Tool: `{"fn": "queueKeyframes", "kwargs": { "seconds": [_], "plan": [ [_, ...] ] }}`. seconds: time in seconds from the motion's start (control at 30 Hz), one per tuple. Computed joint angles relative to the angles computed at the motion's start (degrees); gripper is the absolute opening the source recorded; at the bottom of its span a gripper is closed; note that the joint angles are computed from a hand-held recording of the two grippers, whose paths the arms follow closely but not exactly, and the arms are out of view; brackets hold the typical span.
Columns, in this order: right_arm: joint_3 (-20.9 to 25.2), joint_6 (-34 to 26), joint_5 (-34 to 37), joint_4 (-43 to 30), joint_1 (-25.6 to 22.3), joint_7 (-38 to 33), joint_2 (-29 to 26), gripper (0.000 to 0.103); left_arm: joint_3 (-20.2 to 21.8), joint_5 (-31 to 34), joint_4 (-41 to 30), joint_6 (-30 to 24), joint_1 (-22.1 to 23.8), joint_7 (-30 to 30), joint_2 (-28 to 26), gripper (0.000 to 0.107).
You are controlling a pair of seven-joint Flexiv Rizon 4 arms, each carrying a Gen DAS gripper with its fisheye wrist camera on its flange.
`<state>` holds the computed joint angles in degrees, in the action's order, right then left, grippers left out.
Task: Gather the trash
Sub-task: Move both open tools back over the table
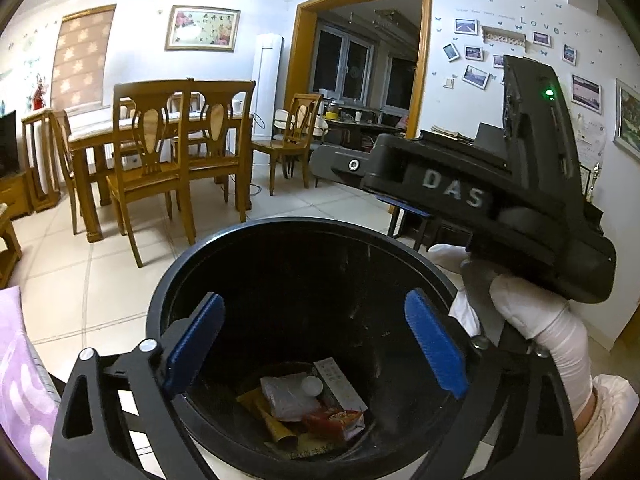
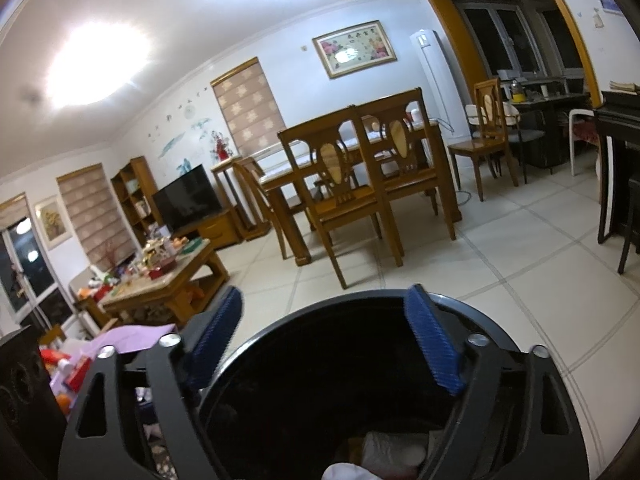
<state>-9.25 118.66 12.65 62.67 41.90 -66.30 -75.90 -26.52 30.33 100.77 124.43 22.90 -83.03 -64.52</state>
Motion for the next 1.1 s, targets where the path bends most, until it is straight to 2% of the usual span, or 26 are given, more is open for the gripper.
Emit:
{"fn": "queueKeyframes", "kwargs": {
  "seconds": [0.07, 0.47, 0.67, 0.87, 1.1],
  "plan": [
    [1.1, 0.8, -1.0, 0.3, -0.5, 0.2, 0.1, 0.098, 0.4, -0.4, 0.0, 0.6, -0.3, -0.1, 0.1, 0.098],
    [1.8, -0.2, -2.8, 1.3, -1.1, 2.1, 0.8, 0.098, 1.1, -0.1, -0.3, 0.7, -0.6, -1.1, 0.4, 0.098],
    [1.6, -0.4, -3.1, 1.5, -1.1, 2.5, 0.9, 0.098, 0.1, 0.5, 0.0, 0.1, 0.4, -1.8, 0.0, 0.098],
    [1.5, -0.2, -3.1, 2.8, -0.6, 2.6, 1.0, 0.098, 1.6, -1.0, 0.4, 1.4, -0.9, -2.2, 0.3, 0.098],
    [1.3, 0.6, -2.3, 5.1, 0.2, 2.3, 2.6, 0.098, -2.0, 1.3, 3.4, 2.3, 3.5, -7.1, 0.4, 0.098]
  ]
}}
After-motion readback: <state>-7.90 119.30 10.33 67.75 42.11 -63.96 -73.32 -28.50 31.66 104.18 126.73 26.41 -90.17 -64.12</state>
